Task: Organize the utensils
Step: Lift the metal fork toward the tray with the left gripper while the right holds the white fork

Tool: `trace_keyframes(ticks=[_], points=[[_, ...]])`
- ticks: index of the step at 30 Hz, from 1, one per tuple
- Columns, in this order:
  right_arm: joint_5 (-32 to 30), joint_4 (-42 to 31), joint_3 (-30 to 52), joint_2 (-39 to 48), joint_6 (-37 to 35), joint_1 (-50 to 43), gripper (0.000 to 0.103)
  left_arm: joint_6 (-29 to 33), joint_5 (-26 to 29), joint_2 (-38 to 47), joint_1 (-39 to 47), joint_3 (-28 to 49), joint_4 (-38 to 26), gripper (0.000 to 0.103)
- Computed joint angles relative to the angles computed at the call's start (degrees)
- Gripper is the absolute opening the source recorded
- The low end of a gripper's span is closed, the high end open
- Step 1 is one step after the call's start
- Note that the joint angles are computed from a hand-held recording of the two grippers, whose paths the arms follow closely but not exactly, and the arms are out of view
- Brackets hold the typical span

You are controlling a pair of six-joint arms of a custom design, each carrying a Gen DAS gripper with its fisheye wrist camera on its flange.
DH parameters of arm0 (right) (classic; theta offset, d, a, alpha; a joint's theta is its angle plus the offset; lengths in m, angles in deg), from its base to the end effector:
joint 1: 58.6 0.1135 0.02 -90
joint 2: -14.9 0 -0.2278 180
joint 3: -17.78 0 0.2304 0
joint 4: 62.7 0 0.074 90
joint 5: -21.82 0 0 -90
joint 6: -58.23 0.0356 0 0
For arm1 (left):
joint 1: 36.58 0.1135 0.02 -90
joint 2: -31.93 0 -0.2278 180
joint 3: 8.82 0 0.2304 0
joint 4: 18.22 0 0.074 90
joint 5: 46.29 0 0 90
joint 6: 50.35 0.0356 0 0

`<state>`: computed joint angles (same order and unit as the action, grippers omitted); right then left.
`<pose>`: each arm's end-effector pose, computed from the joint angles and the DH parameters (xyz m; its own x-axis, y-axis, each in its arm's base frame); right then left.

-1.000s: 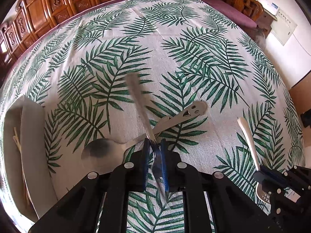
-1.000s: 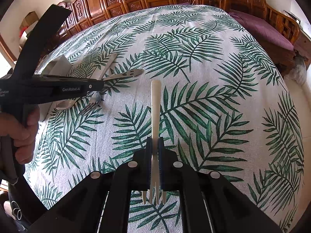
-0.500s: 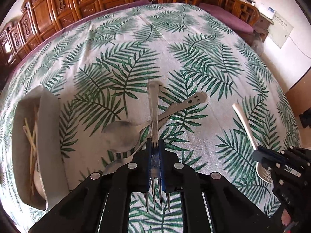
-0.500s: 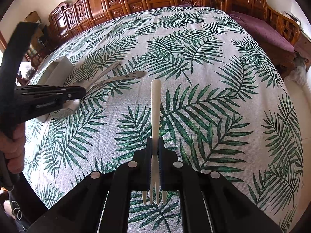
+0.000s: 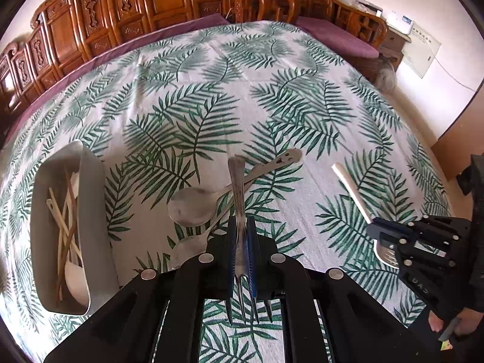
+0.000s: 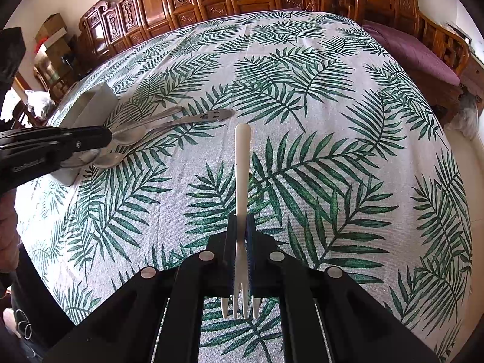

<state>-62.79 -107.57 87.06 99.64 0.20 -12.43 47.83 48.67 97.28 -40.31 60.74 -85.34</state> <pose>0.1931 0.1963 0.1838 -0.8737 -0.1489 -0.4631 -0.2634 0.9452 0.1929 0.2040 -0.0164 0.2400 -0.8646 0.1984 -0.4617 0.2294 0.9733 -0.0114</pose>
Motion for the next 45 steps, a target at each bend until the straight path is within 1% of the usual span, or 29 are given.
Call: trace_keyframes(ticks=[2,3,4,6,9,14,16,17,18,20,22,24,27,28,29,33,36,40,43,45], points=[[0.1,-0.1,0.2,0.0,0.0,0.2,0.007,0.3,0.9,-1.1,0.5,0.9,-1.2,0.005],[0.2,-0.1,0.3,0.0,0.0,0.4,0.007,0.6,1.1,-1.6,0.7,1.3,-1.7,0.001],[0.3,-0.2,0.4,0.0,-0.1,0.6,0.007,1.0,1.2,-2.1,1.0,1.6,-1.9,0.0],[0.6,-0.4,0.9,0.1,-0.2,1.1,0.007,2.0,3.0,-2.6,2.4,3.0,-3.2,0.0],[1.3,-0.9,1.6,0.8,-0.4,1.7,0.007,3.7,3.1,-2.3,2.6,3.2,-3.4,0.0],[2.1,-1.5,1.4,0.0,-0.4,1.3,0.007,6.4,3.6,1.1,2.3,0.8,-2.9,0.0],[2.1,-1.5,1.2,-0.4,-0.5,1.1,0.007,7.4,1.3,1.0,0.8,-1.7,-1.1,0.0],[2.1,-1.5,1.1,-0.5,-0.6,1.1,0.007,7.8,1.1,1.3,0.5,-2.3,-0.7,0.007],[2.1,-1.5,1.1,-0.5,-0.6,1.1,0.007,8.0,0.9,1.7,0.1,-3.1,0.2,0.011],[2.1,-1.4,1.1,-0.4,-0.6,1.2,0.007,8.1,0.3,2.7,-0.7,-3.7,1.8,0.022],[1.9,-1.3,1.1,-0.3,-0.6,1.3,0.007,8.2,-0.8,4.4,-2.1,-3.8,2.7,0.027],[1.9,-1.4,1.1,-0.4,-0.6,1.3,0.007,8.3,-2.1,6.7,-3.4,-4.0,3.8,0.027],[1.9,-1.4,1.1,-0.5,-0.7,1.3,0.007,8.7,-2.3,8.8,-3.4,-4.2,4.6,0.027],[1.9,-1.4,1.2,-0.5,-0.7,1.3,0.007,8.7,-2.1,8.8,-3.1,-4.4,5.1,0.026],[2.0,-1.4,1.2,-0.5,-0.7,1.3,0.007,8.7,-1.3,8.9,-2.8,-4.3,5.0,0.012],[2.6,-2.1,2.0,-0.6,-0.9,1.8,0.007,8.9,-0.1,8.5,-1.6,-4.1,4.3,0.006],[3.5,-3.1,3.7,-0.4,-1.0,2.6,0.007,8.8,1.2,5.4,0.6,-3.9,3.1,0.006],[4.3,-4.3,7.0,1.2,-0.4,4.2,0.007,11.1,4.4,1.8,5.2,-2.1,-0.4,0.006],[4.9,-5.4,10.9,4.0,0.1,5.8,0.007,13.9,7.3,-0.2,9.7,0.4,-3.8,0.006],[5.0,-5.9,13.3,5.7,0.5,6.7,0.007,16.7,9.7,-1.3,13.9,2.6,-6.4,0.006]])
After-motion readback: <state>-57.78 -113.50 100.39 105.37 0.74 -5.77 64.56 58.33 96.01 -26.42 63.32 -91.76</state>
